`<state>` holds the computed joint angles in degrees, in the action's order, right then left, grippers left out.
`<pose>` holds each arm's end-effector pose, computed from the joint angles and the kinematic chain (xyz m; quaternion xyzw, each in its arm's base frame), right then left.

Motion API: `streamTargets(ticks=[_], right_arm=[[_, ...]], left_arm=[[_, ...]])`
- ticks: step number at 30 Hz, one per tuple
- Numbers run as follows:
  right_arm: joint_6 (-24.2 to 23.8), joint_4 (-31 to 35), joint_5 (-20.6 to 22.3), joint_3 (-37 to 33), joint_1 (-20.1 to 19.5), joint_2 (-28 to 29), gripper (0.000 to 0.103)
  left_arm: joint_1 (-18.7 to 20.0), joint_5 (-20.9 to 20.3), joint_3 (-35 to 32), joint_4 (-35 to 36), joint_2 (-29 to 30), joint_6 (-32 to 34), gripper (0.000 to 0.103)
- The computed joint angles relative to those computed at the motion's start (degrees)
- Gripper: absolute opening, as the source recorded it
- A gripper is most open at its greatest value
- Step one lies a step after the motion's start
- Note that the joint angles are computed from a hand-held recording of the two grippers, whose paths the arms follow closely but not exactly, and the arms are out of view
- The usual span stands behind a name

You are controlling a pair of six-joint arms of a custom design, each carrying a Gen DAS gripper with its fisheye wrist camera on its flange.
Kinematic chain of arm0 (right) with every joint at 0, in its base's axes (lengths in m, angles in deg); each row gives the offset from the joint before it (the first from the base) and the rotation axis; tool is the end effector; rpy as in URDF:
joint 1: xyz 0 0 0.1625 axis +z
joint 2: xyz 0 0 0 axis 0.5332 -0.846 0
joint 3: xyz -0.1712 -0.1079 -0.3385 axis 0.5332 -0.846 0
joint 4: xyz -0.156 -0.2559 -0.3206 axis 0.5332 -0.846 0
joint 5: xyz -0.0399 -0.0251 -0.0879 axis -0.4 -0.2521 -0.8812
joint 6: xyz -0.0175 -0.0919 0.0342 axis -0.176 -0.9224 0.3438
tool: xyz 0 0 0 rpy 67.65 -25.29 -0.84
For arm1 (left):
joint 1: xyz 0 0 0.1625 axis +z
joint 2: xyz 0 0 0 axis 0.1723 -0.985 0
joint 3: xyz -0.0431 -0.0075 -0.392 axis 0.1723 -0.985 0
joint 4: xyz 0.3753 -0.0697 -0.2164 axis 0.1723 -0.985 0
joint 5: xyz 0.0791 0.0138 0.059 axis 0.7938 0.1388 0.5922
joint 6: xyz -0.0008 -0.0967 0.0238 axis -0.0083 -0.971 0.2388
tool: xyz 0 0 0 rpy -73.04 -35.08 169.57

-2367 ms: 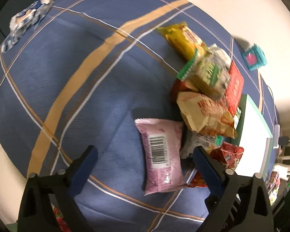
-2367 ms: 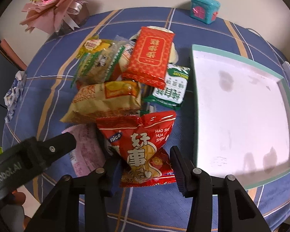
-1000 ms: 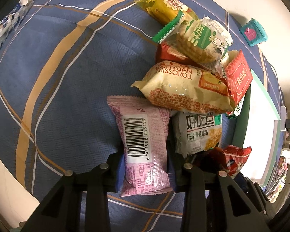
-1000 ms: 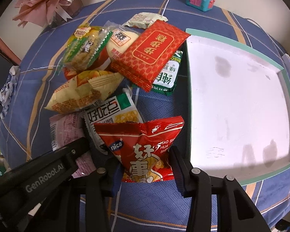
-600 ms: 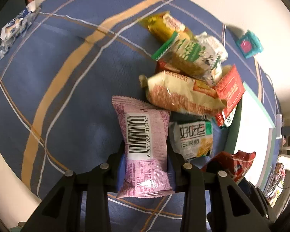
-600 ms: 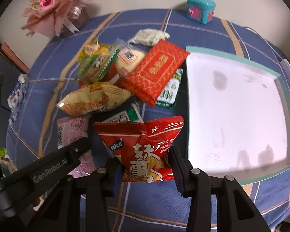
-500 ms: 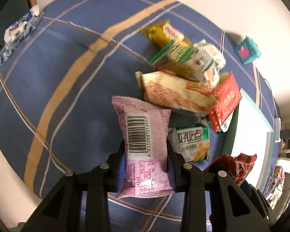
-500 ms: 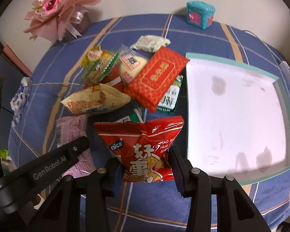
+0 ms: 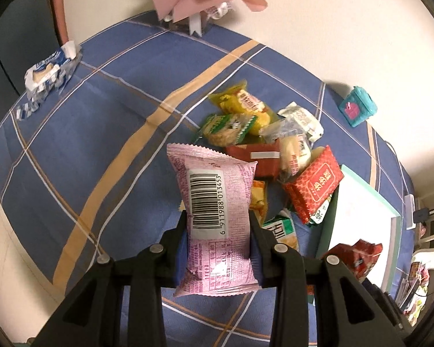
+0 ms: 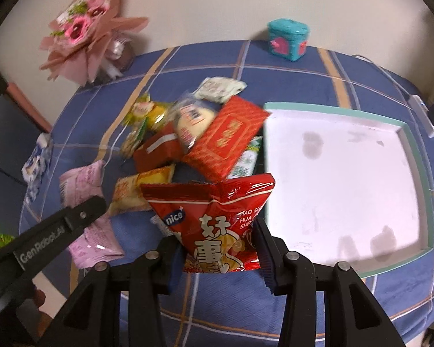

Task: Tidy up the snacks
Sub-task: 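Carry the pink bag and red bag over the white tray with both tools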

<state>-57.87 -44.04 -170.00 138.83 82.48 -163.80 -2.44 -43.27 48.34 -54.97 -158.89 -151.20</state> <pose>0.2335 -0.3199 0.2967 0.2725 -0.9165 0.0951 0.2768 -0.3970 -0.2361 0.1530 -0.2889 0.8317 -0.3512 0.3186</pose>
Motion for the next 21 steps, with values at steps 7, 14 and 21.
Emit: streamTargets(ticks=[7, 14, 21], right_arm=[[2.0, -2.9, -5.6, -2.2, -3.7, 0.3, 0.047], [3.6, -3.9, -7.4, -5.2, -9.5, 0.3, 0.047], [2.7, -6.8, -8.2, -8.0, -14.1, 1.3, 0.047]], left_arm=[[3.4, 4.8, -1.7, -6.6, 5.2, 10.6, 0.037], [6.0, 8.9, -6.9, -13.6, 12.7, 23.8, 0.038], [9.7, 10.7, -11.2, -21.8, 19.4, 36.8, 0.038]])
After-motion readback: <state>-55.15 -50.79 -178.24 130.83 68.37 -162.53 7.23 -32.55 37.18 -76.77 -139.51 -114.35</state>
